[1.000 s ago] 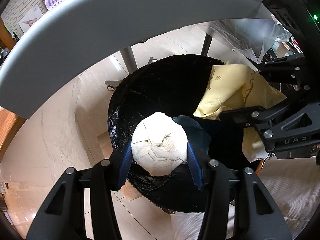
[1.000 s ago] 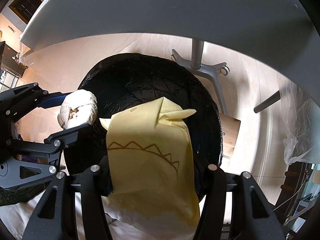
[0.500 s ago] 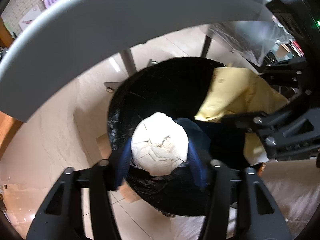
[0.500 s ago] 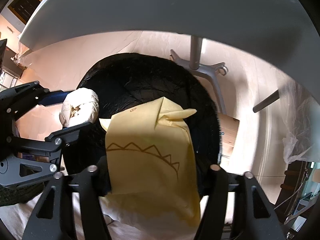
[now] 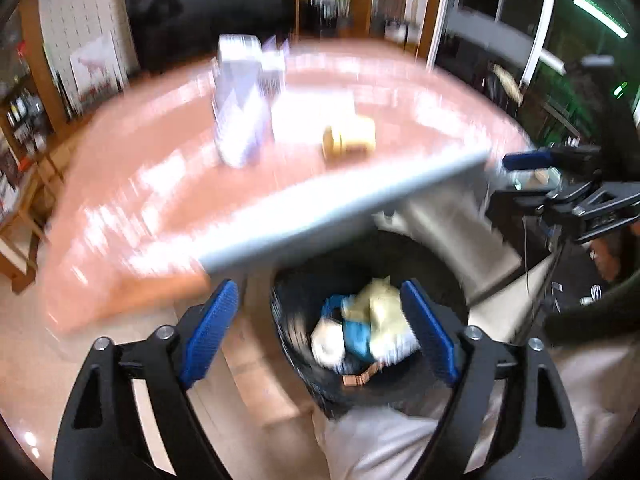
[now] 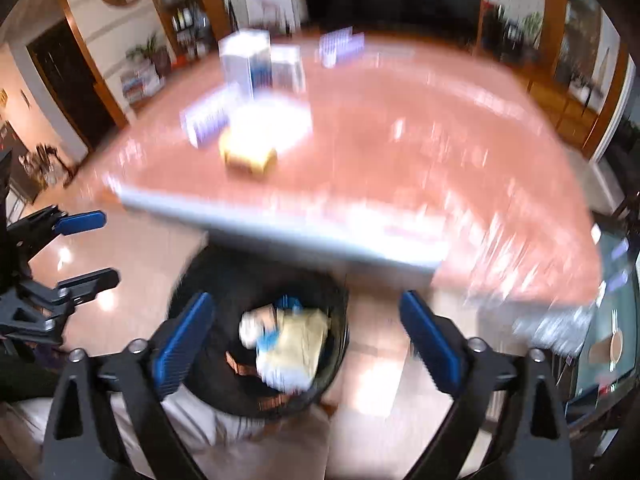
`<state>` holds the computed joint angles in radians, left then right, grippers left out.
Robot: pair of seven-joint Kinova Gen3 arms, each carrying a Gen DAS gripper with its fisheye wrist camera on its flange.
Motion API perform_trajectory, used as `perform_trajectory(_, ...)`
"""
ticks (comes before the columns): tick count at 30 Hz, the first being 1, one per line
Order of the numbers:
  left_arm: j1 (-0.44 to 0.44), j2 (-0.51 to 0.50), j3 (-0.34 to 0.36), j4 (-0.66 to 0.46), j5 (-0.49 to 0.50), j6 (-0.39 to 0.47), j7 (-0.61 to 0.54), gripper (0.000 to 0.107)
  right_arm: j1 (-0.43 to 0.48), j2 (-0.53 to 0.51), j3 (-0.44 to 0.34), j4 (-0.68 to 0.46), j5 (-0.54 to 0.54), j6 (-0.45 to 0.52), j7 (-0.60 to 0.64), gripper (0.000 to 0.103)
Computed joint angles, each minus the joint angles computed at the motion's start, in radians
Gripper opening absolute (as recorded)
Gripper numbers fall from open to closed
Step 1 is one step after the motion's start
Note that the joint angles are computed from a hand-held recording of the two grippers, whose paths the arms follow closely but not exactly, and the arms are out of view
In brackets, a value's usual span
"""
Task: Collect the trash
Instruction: 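Open both tools to drop the bundle and yellow bag into the bin, then grasp the yellow cup with the right tool while the left tool grasps the purple roller curler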
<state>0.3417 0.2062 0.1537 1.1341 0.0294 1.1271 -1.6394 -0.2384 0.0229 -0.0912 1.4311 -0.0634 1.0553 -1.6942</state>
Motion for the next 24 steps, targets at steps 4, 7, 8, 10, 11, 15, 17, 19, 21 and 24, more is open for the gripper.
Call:
perform_trajectory(4,0.028,0.039,-0.025,-0.098,-0.091,-0.074,0.064,0.101,-0.011,0.048,-0.004,-0.079,0.022,-0.054,-0.006,0.096)
perform_trajectory(7,0.034,0.125,-0.036,-0.21,-0.139,-0.057,0.068,0.101,-0.03,0.127,-0.008,-0.159,0.018,-0.052,-0.017,0.096)
perform_trajectory(8,0.042,0.144,-0.047,-0.231,-0.151,-0.052,0.06,0.101,-0.04,0.155,-0.009,-0.185,0.016,-0.04,-0.036,0.096)
perform_trajectory(10,0.057,0.197,-0.064,-0.29,-0.185,-0.022,0.034,0.101,-0.07,0.191,-0.009,-0.215,0.029,-0.032,-0.078,0.095)
perform_trajectory(11,0.05,0.217,-0.061,-0.317,-0.178,-0.006,0.016,0.101,-0.085,0.218,-0.006,-0.237,0.041,-0.025,-0.105,0.095)
perform_trajectory(15,0.009,0.32,-0.051,-0.477,-0.105,0.099,-0.056,0.101,-0.105,0.269,0.0,-0.266,0.026,-0.021,-0.175,0.086)
perform_trajectory(17,0.002,0.35,-0.056,-0.522,-0.083,0.127,-0.083,0.099,-0.115,0.289,0.007,-0.281,0.033,-0.015,-0.208,0.084)
perform_trajectory(19,0.001,0.368,-0.061,-0.547,-0.068,0.145,-0.103,0.096,-0.134,0.309,0.017,-0.304,0.057,-0.004,-0.257,0.082)
perform_trajectory(21,-0.007,0.397,-0.059,-0.59,-0.048,0.174,-0.129,0.089,-0.14,0.317,0.022,-0.315,0.067,-0.006,-0.287,0.079)
perform_trajectory(24,-0.008,0.459,-0.06,-0.697,-0.027,0.251,-0.155,0.075,-0.16,0.335,0.033,-0.35,0.1,0.018,-0.335,0.065)
